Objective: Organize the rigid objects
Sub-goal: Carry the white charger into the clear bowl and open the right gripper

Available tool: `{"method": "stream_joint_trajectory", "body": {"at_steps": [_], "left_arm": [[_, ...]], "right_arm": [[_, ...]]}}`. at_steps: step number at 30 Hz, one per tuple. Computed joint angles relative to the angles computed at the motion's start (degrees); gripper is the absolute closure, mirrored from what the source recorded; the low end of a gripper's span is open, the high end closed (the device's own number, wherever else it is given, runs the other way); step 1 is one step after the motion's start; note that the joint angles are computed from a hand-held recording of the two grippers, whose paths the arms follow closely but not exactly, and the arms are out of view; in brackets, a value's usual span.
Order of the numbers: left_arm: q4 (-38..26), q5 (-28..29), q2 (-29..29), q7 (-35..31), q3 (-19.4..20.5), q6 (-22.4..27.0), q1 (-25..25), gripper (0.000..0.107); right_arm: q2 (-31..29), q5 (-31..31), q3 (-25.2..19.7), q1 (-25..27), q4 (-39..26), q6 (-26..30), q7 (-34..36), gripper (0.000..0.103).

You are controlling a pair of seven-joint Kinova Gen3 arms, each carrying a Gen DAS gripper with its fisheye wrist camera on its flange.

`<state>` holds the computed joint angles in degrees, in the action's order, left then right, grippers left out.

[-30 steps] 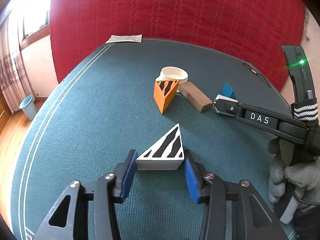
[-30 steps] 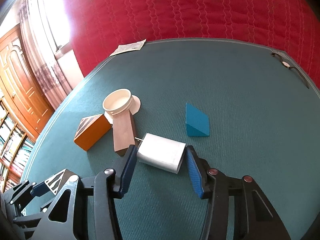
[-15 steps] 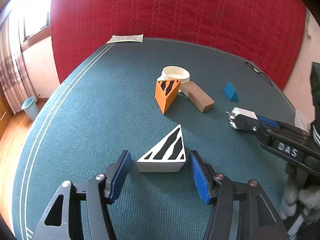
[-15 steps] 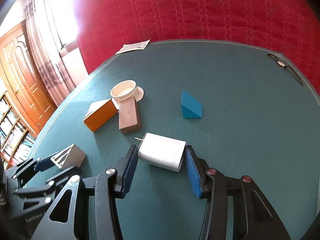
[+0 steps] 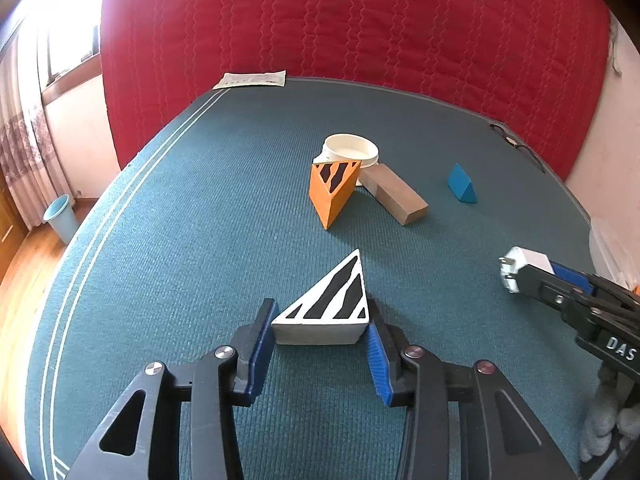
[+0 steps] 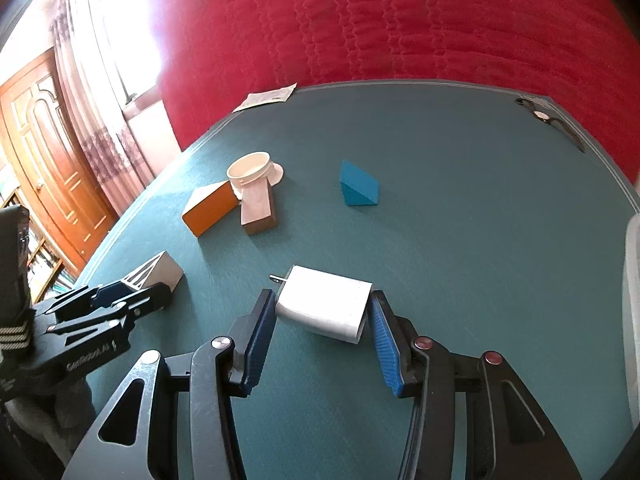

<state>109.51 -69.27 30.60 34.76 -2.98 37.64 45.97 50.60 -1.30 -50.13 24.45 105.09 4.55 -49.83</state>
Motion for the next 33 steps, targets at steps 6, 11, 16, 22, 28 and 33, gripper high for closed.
{"method": "stream_joint_trajectory", "body": {"at_steps": [6,11,16,22,28,33], "left_arm": [[-0.44,0.87,0.19,-0.97,0.35,0.94,0.08,0.064],[-1.10,2.07,0.43,-1.95,0.43,2.04,0.36,0.064],[-2.16,3.93,0.90,-3.02,0.55,3.66,0.89,0.064],[-2.71,4.57,1.25,-3.15,0.37,4.16,1.92,0.064],[-3.87,5.61,1.75,-3.87,0.39,4.58,2.64,0.064],[-5.59,6.67,2.52,-5.42,0.45,4.75,3.33,0.064]], "right_arm": [[-0.08,0.25,-1.17,3.29,1.36,-0.54,-0.50,0.055],[-0.06,0.47,-1.19,5.19,1.78,-0.52,-0.92,0.055],[0.04,0.99,-2.69,7.91,2.40,-0.67,-0.49,0.055],[0.14,1.73,-5.34,12.35,3.77,-1.15,0.21,0.055],[-0.37,2.25,-6.91,16.87,4.87,-2.19,-0.24,0.055],[-0.71,3.21,-7.93,20.43,5.04,-3.16,-1.85,0.055]]}}
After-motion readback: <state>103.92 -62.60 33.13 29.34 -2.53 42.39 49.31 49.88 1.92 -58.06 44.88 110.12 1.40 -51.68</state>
